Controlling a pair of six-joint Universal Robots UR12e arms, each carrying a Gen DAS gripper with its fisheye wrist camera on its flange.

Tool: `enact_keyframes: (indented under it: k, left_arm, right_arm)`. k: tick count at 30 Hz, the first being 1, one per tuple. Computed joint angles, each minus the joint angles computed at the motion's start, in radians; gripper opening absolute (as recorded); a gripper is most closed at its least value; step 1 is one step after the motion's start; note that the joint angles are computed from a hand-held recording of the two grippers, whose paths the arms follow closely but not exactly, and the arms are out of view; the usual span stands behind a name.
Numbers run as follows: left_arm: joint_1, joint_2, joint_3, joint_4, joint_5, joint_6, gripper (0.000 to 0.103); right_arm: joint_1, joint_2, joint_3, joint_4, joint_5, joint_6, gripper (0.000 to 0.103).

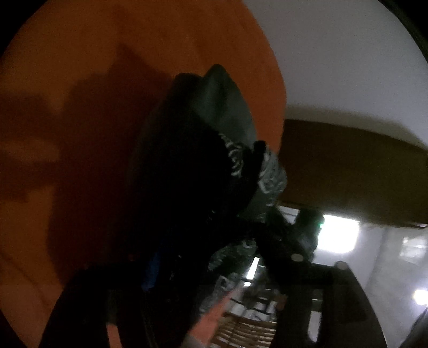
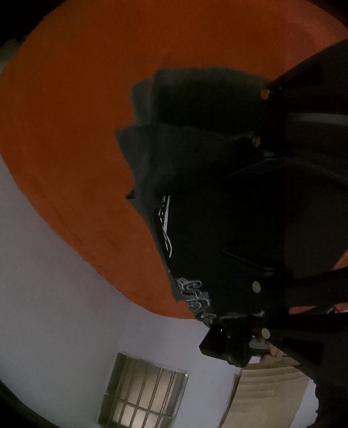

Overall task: Fold clothes
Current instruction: 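Lower the paisley bundle onto the dark green cloth with both grippers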

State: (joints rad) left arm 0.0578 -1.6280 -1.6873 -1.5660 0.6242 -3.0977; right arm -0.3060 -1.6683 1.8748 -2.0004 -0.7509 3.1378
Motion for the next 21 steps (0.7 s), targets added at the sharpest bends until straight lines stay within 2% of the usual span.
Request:
enact_keyframes:
  k: [1, 4, 5, 6, 7, 8, 9, 10, 12, 13, 14, 15, 16, 17, 18, 20, 21]
  left_arm:
    - [-0.008, 0.009, -0.005, 0.020, 0.024, -0.004, 0.075]
    - [-0.033, 0.005, -0.013, 0.107, 0.049, -0.029, 0.075]
    - [-0.026, 0.027, -0.035, 0.155, 0.034, -0.042, 0.073]
    - [-0.023, 0.047, -0.056, 0.245, 0.025, -0.065, 0.061]
    - [-0.021, 0.065, -0.076, 0.343, 0.018, -0.093, 0.036]
    - [-0.019, 0.080, -0.094, 0.440, 0.010, -0.123, 0.029]
    - [-0.019, 0.087, -0.096, 0.497, -0.003, -0.145, 0.020]
    - [-0.013, 0.088, -0.100, 0.537, -0.049, -0.166, 0.012]
    - [-0.007, 0.084, -0.098, 0.648, -0.096, -0.213, 0.011]
    - [-0.008, 0.083, -0.082, 0.663, -0.092, -0.214, 0.011]
    - [-0.018, 0.077, -0.058, 0.635, -0.045, -0.172, 0.012]
    - [-0.036, 0.062, -0.022, 0.566, 0.043, -0.119, 0.012]
    - [-0.047, 0.046, 0.003, 0.504, 0.103, -0.108, 0.012]
    - [-0.046, 0.033, 0.006, 0.468, 0.122, -0.131, 0.012]
    - [-0.045, 0.019, 0.010, 0.435, 0.139, -0.156, 0.012]
    - [-0.043, -0.013, 0.020, 0.369, 0.171, -0.205, 0.015]
    - [-0.040, -0.019, 0.010, 0.378, 0.157, -0.227, 0.017]
  right_arm:
    - [-0.004, -0.004, 0.008, -0.014, 0.022, 0.005, 0.051]
    - [-0.015, -0.018, 0.048, -0.103, 0.072, 0.027, 0.028]
    - [-0.012, -0.018, 0.059, -0.137, 0.074, 0.044, 0.015]
    - [-0.017, -0.026, 0.076, -0.181, 0.094, 0.065, 0.007]
    - [-0.022, -0.033, 0.092, -0.228, 0.114, 0.088, 0.006]
    - [-0.020, -0.038, 0.104, -0.286, 0.121, 0.108, 0.006]
    - [-0.015, -0.049, 0.114, -0.361, 0.115, 0.122, 0.006]
    - [-0.009, -0.062, 0.119, -0.434, 0.118, 0.127, 0.006]
    - [0.003, -0.086, 0.124, -0.568, 0.114, 0.132, 0.005]
    - [0.008, -0.096, 0.123, -0.625, 0.106, 0.129, 0.005]
    - [0.024, -0.097, 0.115, -0.641, 0.061, 0.115, 0.005]
    - [0.039, -0.100, 0.104, -0.639, 0.017, 0.093, 0.005]
    - [0.049, -0.093, 0.094, -0.596, -0.038, 0.092, 0.005]
    - [0.057, -0.086, 0.081, -0.543, -0.092, 0.089, 0.005]
    - [0.056, -0.064, 0.074, -0.484, -0.114, 0.118, 0.005]
    - [0.039, -0.038, 0.078, -0.456, -0.083, 0.162, 0.006]
    - [0.031, -0.024, 0.080, -0.444, -0.066, 0.184, 0.006]
